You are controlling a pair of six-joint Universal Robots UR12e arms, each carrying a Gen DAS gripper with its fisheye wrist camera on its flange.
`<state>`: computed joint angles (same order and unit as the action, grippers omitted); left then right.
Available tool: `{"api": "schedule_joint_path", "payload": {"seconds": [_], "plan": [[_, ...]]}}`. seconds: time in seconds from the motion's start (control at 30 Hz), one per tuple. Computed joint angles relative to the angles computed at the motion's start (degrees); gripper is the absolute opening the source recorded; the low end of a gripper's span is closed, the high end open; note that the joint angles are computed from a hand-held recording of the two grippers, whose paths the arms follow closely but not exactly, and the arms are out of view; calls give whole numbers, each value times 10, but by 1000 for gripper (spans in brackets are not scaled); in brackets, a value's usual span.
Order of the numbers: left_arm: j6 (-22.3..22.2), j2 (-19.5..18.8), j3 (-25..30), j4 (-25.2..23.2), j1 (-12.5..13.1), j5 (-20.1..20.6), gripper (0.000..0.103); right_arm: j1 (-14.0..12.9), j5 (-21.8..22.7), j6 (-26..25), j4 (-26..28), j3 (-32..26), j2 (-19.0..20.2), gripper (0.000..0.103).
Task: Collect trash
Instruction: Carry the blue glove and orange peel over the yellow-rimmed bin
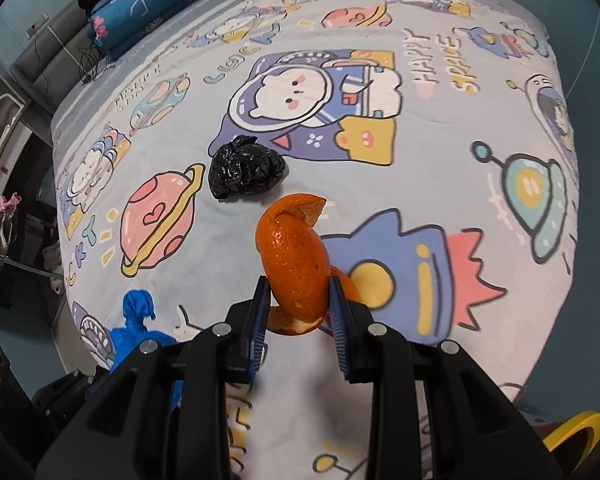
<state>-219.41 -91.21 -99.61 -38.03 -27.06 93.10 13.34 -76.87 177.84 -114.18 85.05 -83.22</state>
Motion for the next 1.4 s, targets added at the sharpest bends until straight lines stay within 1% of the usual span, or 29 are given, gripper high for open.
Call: {"api": "schedule_joint_path", "payload": {"seconds": [0.33,0.43,0.53,0.7,0.83,0.97,1.13,1.23,1.33,1.4], "plan": [[12,-6,31,-12,-33,44,14,-36,36,-9,-18,48,-56,28],[15,-9,39,-11,-42,50,14,-52,51,-10,-23,66,-75,28],[23,-15,50,-10,-52,58,14,-66,57,-11,-28,82,-92,28],[36,-25,68,-4,-68,60,14,-93,72,-11,-36,107,-124,28],[48,-34,84,-2,-80,54,14,-118,79,-7,-40,123,-150,28],[61,-45,101,-1,-93,47,14,-142,79,-1,-46,144,-178,28],[80,-59,121,-3,-108,43,14,-182,85,4,-42,172,-215,28],[85,-66,129,-2,-115,29,14,-205,88,7,-42,186,-237,28],[93,-73,138,-2,-123,22,14,-224,82,12,-40,198,-254,29],[100,-77,144,-4,-129,22,14,-238,85,14,-39,205,-263,29]]}}
